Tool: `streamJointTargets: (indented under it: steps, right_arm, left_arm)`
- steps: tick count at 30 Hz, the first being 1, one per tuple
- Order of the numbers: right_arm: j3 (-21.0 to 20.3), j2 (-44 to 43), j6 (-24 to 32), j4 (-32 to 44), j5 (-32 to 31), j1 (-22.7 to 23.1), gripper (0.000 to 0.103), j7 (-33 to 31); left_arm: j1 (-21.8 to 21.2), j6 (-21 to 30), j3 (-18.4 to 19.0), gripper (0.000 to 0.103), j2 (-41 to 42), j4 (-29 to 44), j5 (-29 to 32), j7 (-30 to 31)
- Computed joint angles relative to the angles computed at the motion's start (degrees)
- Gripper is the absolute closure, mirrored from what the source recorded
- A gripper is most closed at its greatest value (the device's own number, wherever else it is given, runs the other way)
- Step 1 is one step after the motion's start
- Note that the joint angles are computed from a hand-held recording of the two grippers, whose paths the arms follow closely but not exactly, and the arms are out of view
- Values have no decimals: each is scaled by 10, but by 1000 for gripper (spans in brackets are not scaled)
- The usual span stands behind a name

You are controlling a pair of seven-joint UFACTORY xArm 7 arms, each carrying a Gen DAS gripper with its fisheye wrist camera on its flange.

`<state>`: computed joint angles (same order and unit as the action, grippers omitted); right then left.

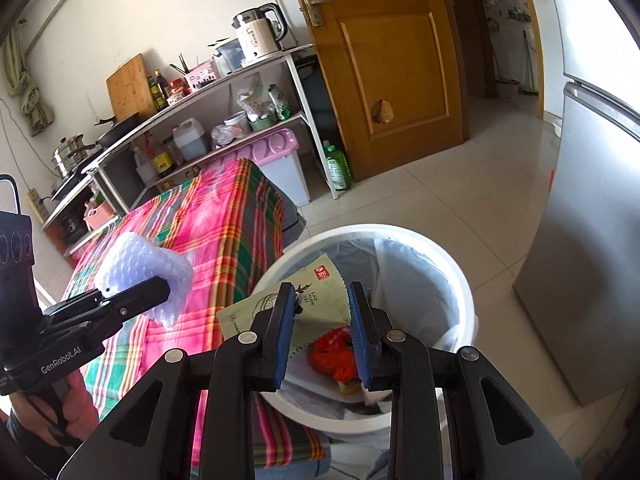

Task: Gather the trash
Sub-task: 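Carry the foam net and beige packet with both grippers over the bin, then open both grippers to drop the foam net and beige packet in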

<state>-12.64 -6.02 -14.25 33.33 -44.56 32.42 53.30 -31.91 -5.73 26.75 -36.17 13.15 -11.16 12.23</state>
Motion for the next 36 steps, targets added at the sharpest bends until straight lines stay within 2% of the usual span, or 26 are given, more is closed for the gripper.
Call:
streamJointTargets:
  steps: [3, 6, 8, 15, 18, 20, 24, 26, 32, 36]
  right_arm:
    - [-28, 12, -3, 7, -45, 10, 75, 37]
    - [-57, 30, -5, 30, -133, 18, 75, 118]
    - [-61, 41, -6, 43, -187, 13, 75, 170]
    - [-23, 90, -13, 104, -380, -53, 75, 366]
    - [-4, 99, -14, 113, -413, -79, 75, 400]
    - [6, 97, -17, 102, -388, -94, 75, 375]
    - [30, 87, -14, 89, -362, -120, 75, 347]
    - [43, 83, -14, 83, -348, -133, 75, 334]
    - [81, 77, -18, 70, -317, -173, 75, 302]
    - [110, 68, -18, 59, -288, -196, 75, 273]
  left_arm:
    - [-27, -7, 15, 80, 23, 9, -2, -3]
    - [-55, -10, 36, 79, 43, 19, -1, -5]
    - [-72, -15, 49, 79, 55, 24, 0, -5]
    - [-126, -18, 90, 77, 96, 47, 4, -15]
    - [-144, -18, 106, 76, 106, 54, 4, -17]
    - [-153, -18, 111, 74, 111, 58, 3, -18]
    - [-182, -16, 140, 62, 116, 63, 0, -16]
    - [-193, -16, 151, 59, 118, 65, -3, -15]
    - [-201, -10, 156, 50, 123, 65, -16, -12]
    - [-192, -10, 149, 49, 116, 59, -21, -10]
